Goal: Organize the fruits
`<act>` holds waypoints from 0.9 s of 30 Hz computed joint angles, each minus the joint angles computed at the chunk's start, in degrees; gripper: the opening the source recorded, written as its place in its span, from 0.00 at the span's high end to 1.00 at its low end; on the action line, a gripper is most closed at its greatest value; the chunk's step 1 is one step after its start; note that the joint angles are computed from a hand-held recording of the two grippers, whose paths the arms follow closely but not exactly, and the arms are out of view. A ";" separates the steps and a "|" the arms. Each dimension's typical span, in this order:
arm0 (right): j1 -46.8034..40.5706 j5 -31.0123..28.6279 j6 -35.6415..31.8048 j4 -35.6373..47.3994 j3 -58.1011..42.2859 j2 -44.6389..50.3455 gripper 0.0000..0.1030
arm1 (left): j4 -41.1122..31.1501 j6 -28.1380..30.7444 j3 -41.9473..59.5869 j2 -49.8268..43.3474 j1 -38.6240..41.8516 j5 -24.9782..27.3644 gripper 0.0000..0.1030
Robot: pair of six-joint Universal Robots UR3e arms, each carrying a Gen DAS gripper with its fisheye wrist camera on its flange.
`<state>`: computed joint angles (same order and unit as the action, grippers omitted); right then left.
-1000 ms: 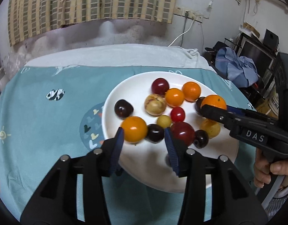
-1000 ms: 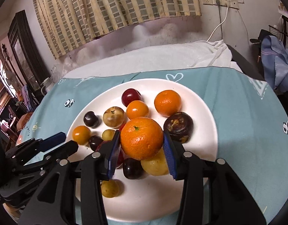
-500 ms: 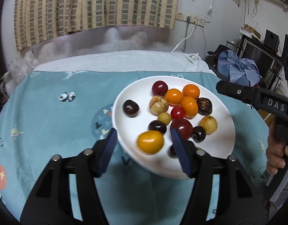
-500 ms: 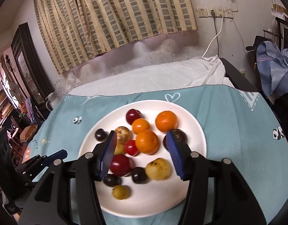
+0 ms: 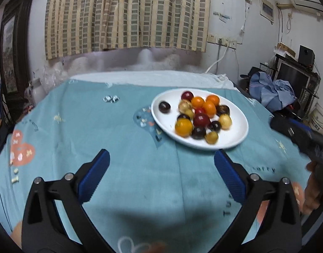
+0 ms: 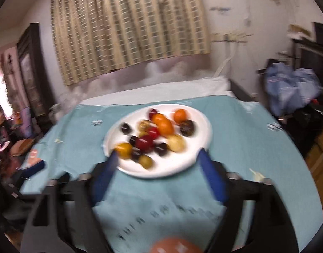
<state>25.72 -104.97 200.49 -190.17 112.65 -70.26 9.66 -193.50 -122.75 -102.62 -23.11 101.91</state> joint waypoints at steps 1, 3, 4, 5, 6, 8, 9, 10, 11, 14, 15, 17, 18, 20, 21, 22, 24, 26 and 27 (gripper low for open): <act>1.01 -2.76 0.69 -2.37 2.78 -0.09 0.01 | -0.02 -0.05 -0.53 0.33 0.44 -1.43 0.02; 0.88 -3.44 1.89 -2.33 4.73 -0.54 0.01 | -1.36 -0.59 -0.37 0.39 0.68 -2.43 0.02; 0.32 -2.74 3.13 -3.06 6.07 -0.84 0.01 | -1.75 -0.71 -0.26 0.25 0.56 -2.37 0.02; -0.17 -1.98 3.81 -4.02 6.73 -0.69 0.01 | -1.92 -0.57 -0.12 0.03 0.48 -2.51 0.02; -0.57 -1.37 4.28 -3.97 6.68 -0.58 0.01 | -1.56 -0.15 -0.26 -0.07 0.58 -2.85 0.02; -1.12 -0.65 4.78 -2.34 5.56 0.00 0.01 | -0.95 0.22 -0.08 -0.60 -0.08 -1.95 0.02; -0.98 -0.94 4.77 -1.93 5.14 0.26 0.01 | -1.32 0.50 0.43 -0.93 -0.68 -1.10 0.02; -0.70 -1.46 4.47 -1.72 4.63 0.75 0.01 | -1.48 0.66 0.82 -1.27 -1.23 -0.39 0.02; -0.06 -2.06 4.45 -1.80 4.75 0.75 0.01 | -1.48 0.95 1.19 -1.65 -1.68 0.33 0.02; 1.56 -4.03 3.55 -1.70 4.01 1.45 0.01 | -2.55 1.29 2.83 -2.82 -4.17 3.63 0.02; 1.99 -4.56 3.21 -1.67 3.76 1.67 0.01 | -2.89 1.32 3.37 -3.24 -5.03 4.70 0.02; 2.99 -6.04 2.39 -1.11 2.76 2.30 0.01 | -2.56 1.79 3.61 -3.53 -5.80 5.46 0.02; 3.16 -6.39 2.16 -1.02 2.61 2.42 0.01 | -2.34 2.02 3.65 -3.64 -6.14 5.81 0.02; 3.84 -7.58 1.51 -0.84 2.03 2.85 0.01 | -1.71 2.30 3.56 -3.71 -6.85 6.68 0.02; 4.12 -8.10 1.24 -0.77 1.82 3.01 0.01 | -1.60 2.35 3.62 -3.75 -7.13 7.03 0.02; 4.30 -8.46 1.06 -0.74 1.77 3.13 0.01 | -1.47 2.36 3.58 -3.69 -7.37 7.39 0.02; 4.47 -9.04 0.62 -0.16 1.26 3.46 0.01 | -1.47 2.24 3.51 -3.46 -7.36 7.37 0.02; 4.63 -9.27 0.32 0.28 0.91 3.74 0.01 | -1.27 1.99 3.27 -3.21 -7.29 7.10 0.02; 4.73 -9.40 0.23 0.47 0.80 3.82 0.01 | -1.25 1.87 3.19 -3.01 -7.24 6.86 0.02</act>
<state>30.45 -114.37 200.72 -189.70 113.44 -66.44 8.41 -191.63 -119.56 -105.64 -30.35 108.77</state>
